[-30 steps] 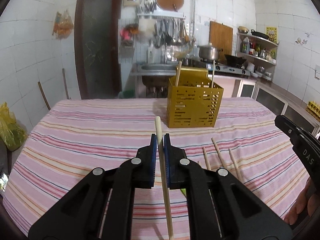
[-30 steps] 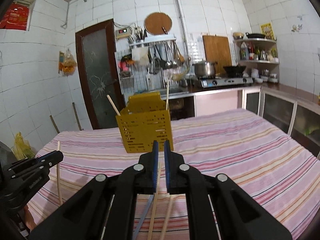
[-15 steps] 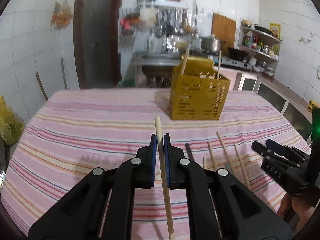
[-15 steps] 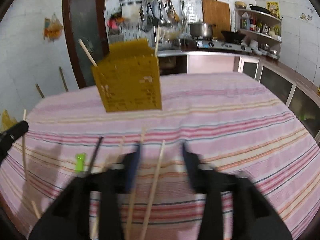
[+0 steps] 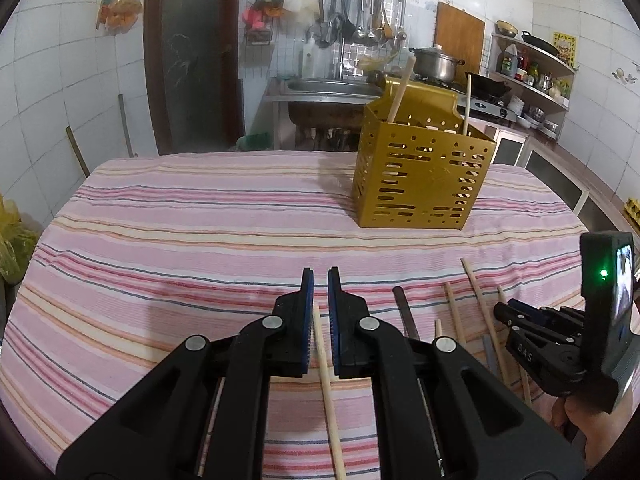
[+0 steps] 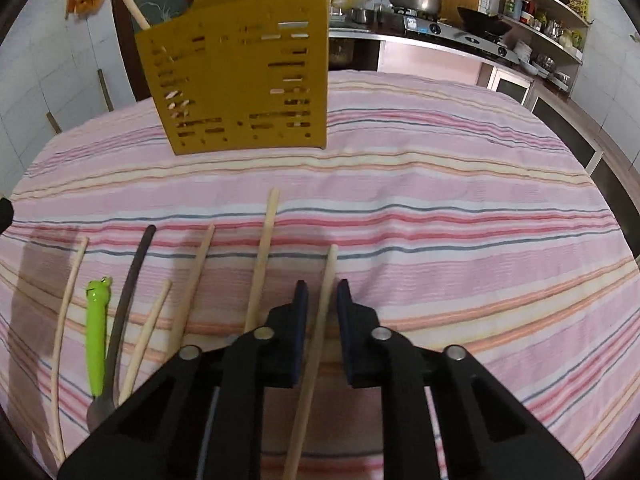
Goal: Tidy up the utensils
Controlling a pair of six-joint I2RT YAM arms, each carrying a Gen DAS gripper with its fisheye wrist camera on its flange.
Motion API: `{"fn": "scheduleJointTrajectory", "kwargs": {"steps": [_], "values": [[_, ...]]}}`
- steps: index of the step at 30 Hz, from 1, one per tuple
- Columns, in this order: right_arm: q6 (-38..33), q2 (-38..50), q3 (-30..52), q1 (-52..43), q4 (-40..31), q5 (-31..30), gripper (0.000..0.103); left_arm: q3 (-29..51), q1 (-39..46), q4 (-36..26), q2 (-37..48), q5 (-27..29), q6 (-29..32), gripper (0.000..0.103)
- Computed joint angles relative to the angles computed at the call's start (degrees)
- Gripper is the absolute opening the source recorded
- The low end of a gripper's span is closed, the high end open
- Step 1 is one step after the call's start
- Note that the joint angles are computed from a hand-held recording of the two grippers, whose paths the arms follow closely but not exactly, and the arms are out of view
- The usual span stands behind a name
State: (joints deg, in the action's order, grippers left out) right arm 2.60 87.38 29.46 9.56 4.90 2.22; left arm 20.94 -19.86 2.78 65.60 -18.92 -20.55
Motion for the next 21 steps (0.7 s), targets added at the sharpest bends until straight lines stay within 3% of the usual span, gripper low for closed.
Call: {"fn": "scheduleJointTrajectory", "kwargs": {"steps": [6,10,12,14,16,21], "values": [[1.28,-0.72,1.26,-1.38,-1.25,-2.42,0.006,0.35,1.97,0.46,1.26,1.87,0.98,0.006],[1.54,-2.48,-0.13,-3.37,-0.1,-4.65,0.006,2.65,5.52,-0.39,6.82,5.25,-0.11,0.006],[1.62,-1.66,-0.13,-4.06,0.54,-5.68,0.006,3.78,5.97,-0.43,10.63,5.94,-0.53,0.011],[1.53,-0.38,0.06,-4.34,1.19,-5.95,0.006,4.49,6.16,0.04,14.17,6.23,-0.87,0.035],[1.39,-0.28,-0.01,-4.54,1.39,-6.3,0.006,4.45,5.62,1.6,16.27,4.58,-1.45,0.053],[1.33,-0.22,-0.03,-4.39,2.06,-6.18,0.006,6.31,5.47,1.93,21.05,4.78,-1.44,0.056]]}}
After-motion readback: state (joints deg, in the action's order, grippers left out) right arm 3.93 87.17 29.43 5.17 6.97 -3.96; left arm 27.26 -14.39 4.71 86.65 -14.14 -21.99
